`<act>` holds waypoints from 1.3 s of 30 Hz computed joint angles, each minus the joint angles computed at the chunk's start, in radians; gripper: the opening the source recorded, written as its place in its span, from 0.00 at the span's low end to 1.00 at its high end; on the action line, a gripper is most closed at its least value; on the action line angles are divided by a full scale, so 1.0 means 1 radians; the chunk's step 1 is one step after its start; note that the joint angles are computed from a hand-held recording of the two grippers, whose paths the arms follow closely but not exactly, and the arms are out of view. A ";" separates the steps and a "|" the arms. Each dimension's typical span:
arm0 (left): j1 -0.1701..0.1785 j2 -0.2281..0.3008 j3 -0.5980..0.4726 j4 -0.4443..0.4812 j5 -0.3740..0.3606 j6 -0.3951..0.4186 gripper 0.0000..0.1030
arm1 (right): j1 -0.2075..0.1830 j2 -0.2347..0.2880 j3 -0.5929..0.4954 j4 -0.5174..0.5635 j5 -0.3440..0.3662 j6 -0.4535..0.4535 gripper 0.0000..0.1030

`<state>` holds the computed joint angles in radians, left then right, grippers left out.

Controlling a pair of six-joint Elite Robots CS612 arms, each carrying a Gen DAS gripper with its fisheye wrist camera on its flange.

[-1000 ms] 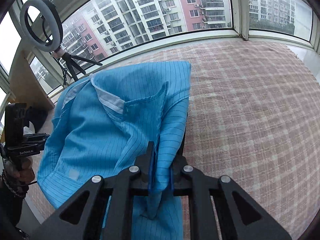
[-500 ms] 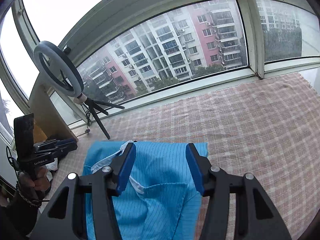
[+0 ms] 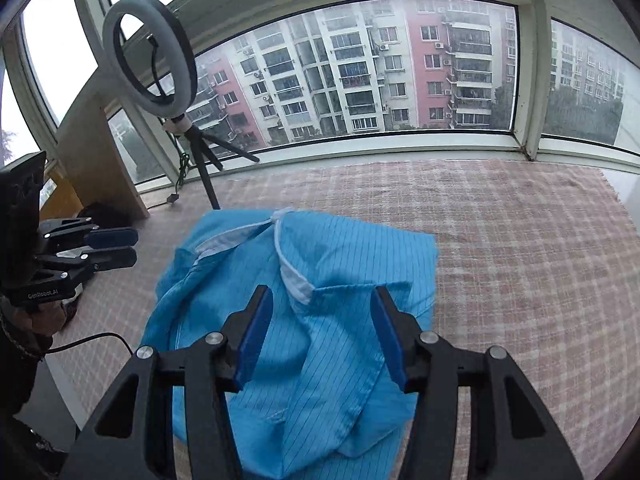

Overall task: Fold clothes
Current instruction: 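Lower the coat onto the stack, open both tools and straighten it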

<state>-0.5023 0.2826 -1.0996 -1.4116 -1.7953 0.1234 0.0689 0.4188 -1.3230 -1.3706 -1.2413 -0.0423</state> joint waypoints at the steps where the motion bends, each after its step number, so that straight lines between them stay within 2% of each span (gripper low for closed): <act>1: -0.006 0.013 -0.040 0.032 -0.025 0.040 0.28 | 0.005 0.013 -0.044 0.032 0.006 -0.053 0.49; 3: -0.021 0.030 -0.089 0.111 -0.054 0.141 0.30 | 0.016 0.031 -0.109 0.101 0.024 -0.183 0.49; 5: -0.039 0.041 -0.121 0.178 -0.055 0.242 0.32 | 0.028 0.029 -0.128 0.187 0.005 -0.300 0.49; 8: -0.064 0.051 -0.128 0.217 0.002 0.342 0.32 | 0.047 0.017 -0.098 0.242 -0.067 -0.366 0.49; 10: -0.073 0.052 -0.118 0.230 0.032 0.376 0.32 | 0.050 0.010 -0.076 0.260 -0.070 -0.381 0.49; 12: -0.075 0.053 -0.106 0.228 0.056 0.388 0.32 | 0.047 0.010 -0.069 0.264 -0.064 -0.395 0.49; 14: -0.076 0.053 -0.093 0.218 0.071 0.393 0.18 | 0.050 0.008 -0.058 0.273 -0.079 -0.415 0.46; 15: -0.075 0.049 -0.085 0.224 0.074 0.394 0.06 | 0.053 0.004 -0.051 0.285 -0.093 -0.430 0.42; 16: -0.075 0.043 -0.075 0.234 0.076 0.396 0.02 | 0.054 0.001 -0.050 0.299 -0.099 -0.450 0.31; 17: -0.076 0.041 -0.073 0.231 0.088 0.390 0.02 | 0.056 -0.002 -0.050 0.313 -0.106 -0.470 0.10; 18: -0.077 0.044 -0.082 0.219 0.098 0.384 0.01 | 0.057 -0.002 -0.054 0.319 -0.111 -0.487 0.03; 22: -0.079 0.058 -0.134 0.168 0.112 0.371 0.01 | 0.060 0.031 -0.130 0.215 -0.137 -0.507 0.03; 24: -0.079 0.065 -0.153 0.169 0.093 0.368 0.01 | 0.075 0.054 -0.160 0.151 -0.221 -0.534 0.03; 27: -0.081 0.080 -0.157 0.233 0.068 0.390 0.02 | 0.084 0.067 -0.161 0.202 -0.269 -0.578 0.03; 30: -0.082 0.086 -0.152 0.281 0.054 0.387 0.09 | 0.094 0.075 -0.151 0.266 -0.329 -0.600 0.03; 31: -0.081 0.086 -0.151 0.290 0.050 0.381 0.10 | 0.087 0.068 -0.157 0.281 -0.302 -0.557 0.04; 32: -0.081 0.085 -0.150 0.300 0.046 0.374 0.11 | 0.080 0.062 -0.162 0.294 -0.274 -0.513 0.10; 33: -0.078 0.079 -0.147 0.312 0.036 0.364 0.19 | 0.073 0.056 -0.167 0.305 -0.245 -0.469 0.14; 34: -0.073 0.073 -0.151 0.322 0.020 0.350 0.31 | 0.067 0.050 -0.172 0.316 -0.217 -0.424 0.24; 35: -0.067 0.069 -0.158 0.330 0.001 0.335 0.35 | 0.060 0.044 -0.176 0.325 -0.189 -0.380 0.40; 37: -0.055 0.064 -0.174 0.341 -0.026 0.300 0.39 | 0.045 0.044 -0.202 0.313 -0.125 -0.249 0.59; 39: -0.044 0.065 -0.196 0.355 -0.030 0.238 0.42 | 0.038 0.061 -0.243 0.273 -0.078 -0.083 0.66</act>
